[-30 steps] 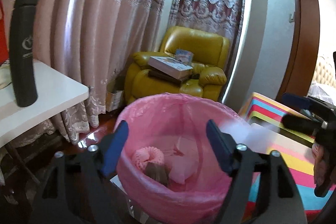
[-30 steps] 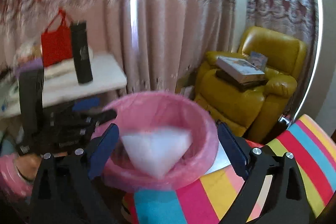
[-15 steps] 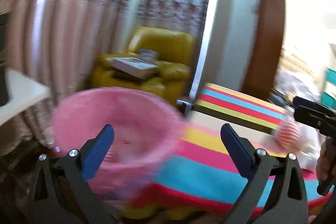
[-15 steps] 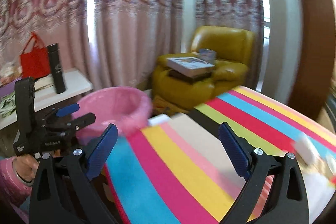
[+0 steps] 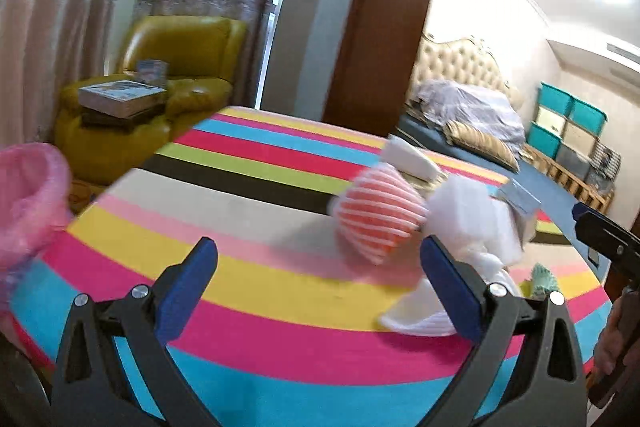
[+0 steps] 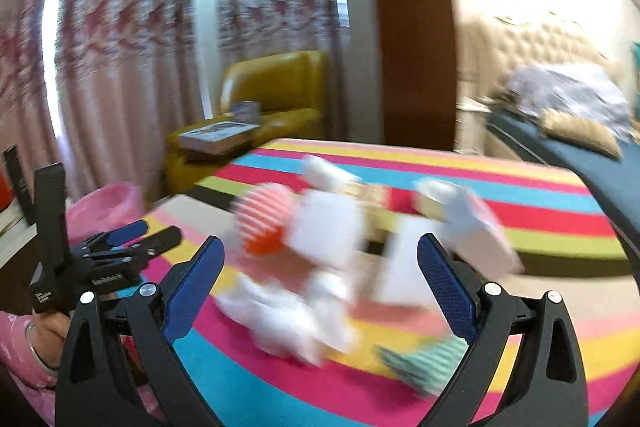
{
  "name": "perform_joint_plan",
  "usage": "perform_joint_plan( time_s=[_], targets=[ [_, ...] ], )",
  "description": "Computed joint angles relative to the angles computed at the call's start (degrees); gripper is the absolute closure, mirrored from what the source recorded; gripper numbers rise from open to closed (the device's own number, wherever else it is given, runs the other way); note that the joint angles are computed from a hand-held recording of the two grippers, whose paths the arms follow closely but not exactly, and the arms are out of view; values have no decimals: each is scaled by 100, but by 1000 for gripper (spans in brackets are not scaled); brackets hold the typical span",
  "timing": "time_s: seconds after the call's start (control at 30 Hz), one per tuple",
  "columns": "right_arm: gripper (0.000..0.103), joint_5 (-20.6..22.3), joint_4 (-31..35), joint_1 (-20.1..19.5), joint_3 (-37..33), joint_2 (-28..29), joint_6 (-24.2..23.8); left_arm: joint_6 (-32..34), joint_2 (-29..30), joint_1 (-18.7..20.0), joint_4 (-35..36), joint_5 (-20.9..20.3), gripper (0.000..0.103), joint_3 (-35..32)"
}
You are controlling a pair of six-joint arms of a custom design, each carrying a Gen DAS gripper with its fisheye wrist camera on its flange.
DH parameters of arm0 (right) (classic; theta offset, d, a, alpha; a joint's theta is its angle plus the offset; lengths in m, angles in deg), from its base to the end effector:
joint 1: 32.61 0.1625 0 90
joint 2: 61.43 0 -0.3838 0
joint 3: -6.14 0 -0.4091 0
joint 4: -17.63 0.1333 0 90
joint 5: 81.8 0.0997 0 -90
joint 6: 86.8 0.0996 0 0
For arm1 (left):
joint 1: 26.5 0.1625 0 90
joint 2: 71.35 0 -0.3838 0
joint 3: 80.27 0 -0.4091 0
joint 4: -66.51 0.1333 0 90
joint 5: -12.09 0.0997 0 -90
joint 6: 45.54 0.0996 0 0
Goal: Collect trash
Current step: 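Move both tools back over the table toward the remaining trash, then grasp the green-white cloth with the right gripper while the left grasps a white foam block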
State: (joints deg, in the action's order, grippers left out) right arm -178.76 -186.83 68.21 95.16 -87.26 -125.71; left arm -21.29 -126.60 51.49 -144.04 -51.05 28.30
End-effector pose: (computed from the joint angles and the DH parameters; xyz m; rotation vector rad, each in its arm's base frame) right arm 0.2448 -0.6348 -0.0195 1.0142 -2.3670 1.1603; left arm 0.0529 -0.6080 0.2073 0.3536 2.2051 -1.4018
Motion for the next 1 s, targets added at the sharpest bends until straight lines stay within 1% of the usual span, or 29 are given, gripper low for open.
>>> perform_joint_plan(
  time_s=[0.03, 0.07, 0.13, 0.17, 0.23, 0.27, 0.37, 0.47, 0.57, 0.67, 0.77, 0.83, 0.93, 1.0],
  targets=[
    [12, -38, -76, -75, 76, -62, 50, 6, 92, -8, 53, 0, 5, -66],
    [12, -146, -190, -170, 157, -129, 118, 50, 220, -30, 53, 84, 5, -152],
    [12, -251, -261, -281, 203, -183, 214, 356, 408, -76, -265, 245, 5, -246],
    [12, -284, -264, -347, 252, -224, 300, 400, 453, -82, -268, 267, 5, -291],
    [12, -413, -232, -449, 317, -268, 425, 338, 443, -55, -27, 295, 5, -352],
    [12, -451, -237, -478, 350, -268, 441, 146, 394, -23, 310, 275, 5, -398],
    [12, -654, -44, -529, 354, -243, 562, -200, 287, 68, 803, 197, 6, -507],
    [16, -845, 139, -523, 275, -155, 673, -90, 308, 62, 708, 209, 6, -490],
    [19, -943, 278, -521, 229, -130, 819, 98, 337, 31, 664, 243, 6, -467],
    [22, -1066, 444, -481, 133, -98, 933, 11, 335, 41, 762, 197, 6, -503],
    [27, -1174, 649, -436, 14, -57, 1025, -25, 317, 60, 811, 151, 6, -504],
    [29, -1351, 750, -375, -107, 15, 994, 7, 321, 60, 806, 148, 6, -501],
    [35, -1427, 905, -348, -176, 41, 1007, 0, 328, 58, 816, 137, 6, -509],
    [41, -1379, 997, -374, -152, 14, 1051, -24, 321, 64, 821, 125, 6, -507]
  ],
)
